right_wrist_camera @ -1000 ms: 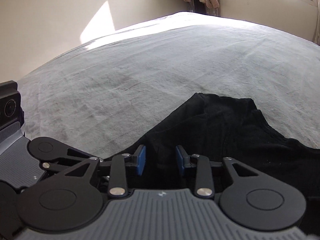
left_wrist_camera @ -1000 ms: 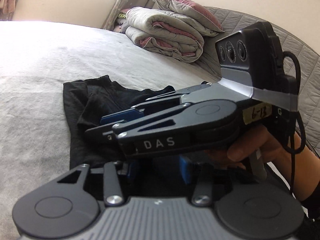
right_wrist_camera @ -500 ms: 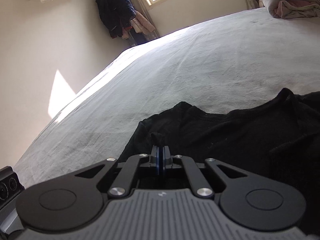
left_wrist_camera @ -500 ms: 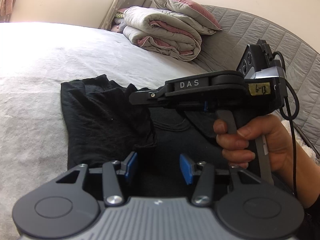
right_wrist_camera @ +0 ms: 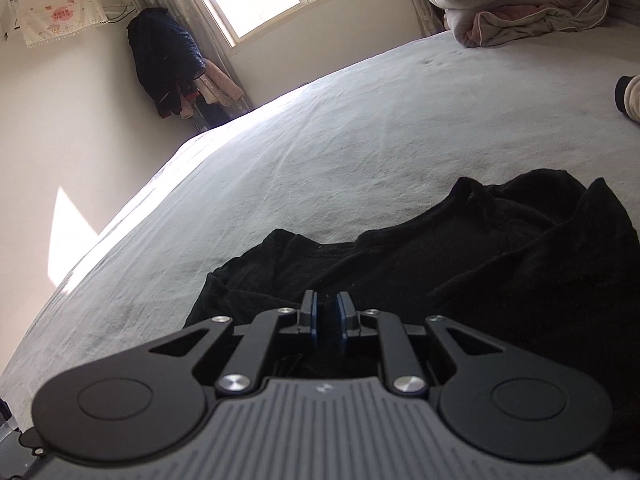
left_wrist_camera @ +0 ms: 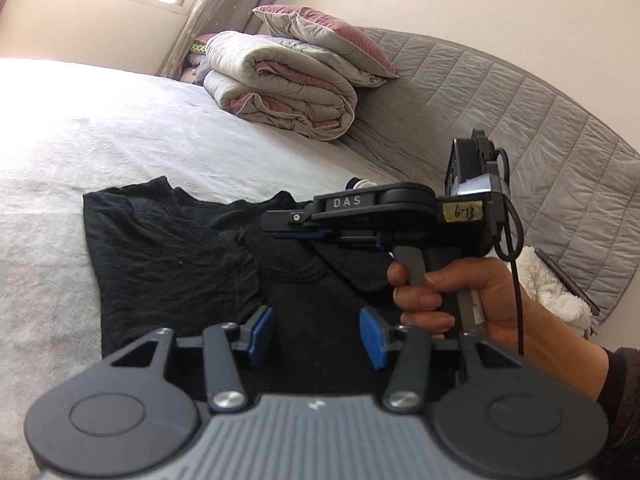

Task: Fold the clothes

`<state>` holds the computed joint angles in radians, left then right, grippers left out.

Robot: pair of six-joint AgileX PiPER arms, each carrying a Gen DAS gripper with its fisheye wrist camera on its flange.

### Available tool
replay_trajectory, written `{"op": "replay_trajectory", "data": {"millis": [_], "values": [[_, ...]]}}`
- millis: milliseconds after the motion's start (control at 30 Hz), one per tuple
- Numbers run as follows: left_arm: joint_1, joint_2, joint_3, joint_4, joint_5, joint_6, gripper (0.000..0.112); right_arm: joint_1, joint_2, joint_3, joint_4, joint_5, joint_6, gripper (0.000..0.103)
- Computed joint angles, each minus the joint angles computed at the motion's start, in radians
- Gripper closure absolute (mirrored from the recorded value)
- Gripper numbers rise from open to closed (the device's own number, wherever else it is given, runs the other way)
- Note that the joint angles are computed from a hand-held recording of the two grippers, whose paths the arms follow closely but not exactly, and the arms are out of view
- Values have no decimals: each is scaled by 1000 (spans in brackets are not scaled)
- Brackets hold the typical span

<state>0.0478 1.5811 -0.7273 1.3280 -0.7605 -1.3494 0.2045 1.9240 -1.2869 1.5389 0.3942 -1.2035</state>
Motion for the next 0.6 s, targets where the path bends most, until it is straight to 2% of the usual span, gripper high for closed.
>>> {"op": "replay_trajectory", "data": {"millis": [67,133,167,300,333,467,533,600], "values": [[10,2,17,-80,-6,33,65,-18,-22,21,50,0,-38,86],[-10,13,20,-155,29,64,67,-36,-42,42,100,3,-69,86],[-19,26,12,-153,38,58,69,-45,-52,52,119,7,-80,86],[-76,70,-59,4,128,-60,70,-75,-88,89,107,33,-70,85],[-73,72,-62,29,101,-60,69,-78,-96,98,93,36,-68,85],[-2,113,-63,82,-162,-25,66,-79,-114,123,34,53,-45,85],[10,94,-28,-6,-176,36,62,-79,-124,140,14,62,-35,85],[8,73,-1,-80,-111,44,60,-86,-153,178,10,72,-48,85]]}}
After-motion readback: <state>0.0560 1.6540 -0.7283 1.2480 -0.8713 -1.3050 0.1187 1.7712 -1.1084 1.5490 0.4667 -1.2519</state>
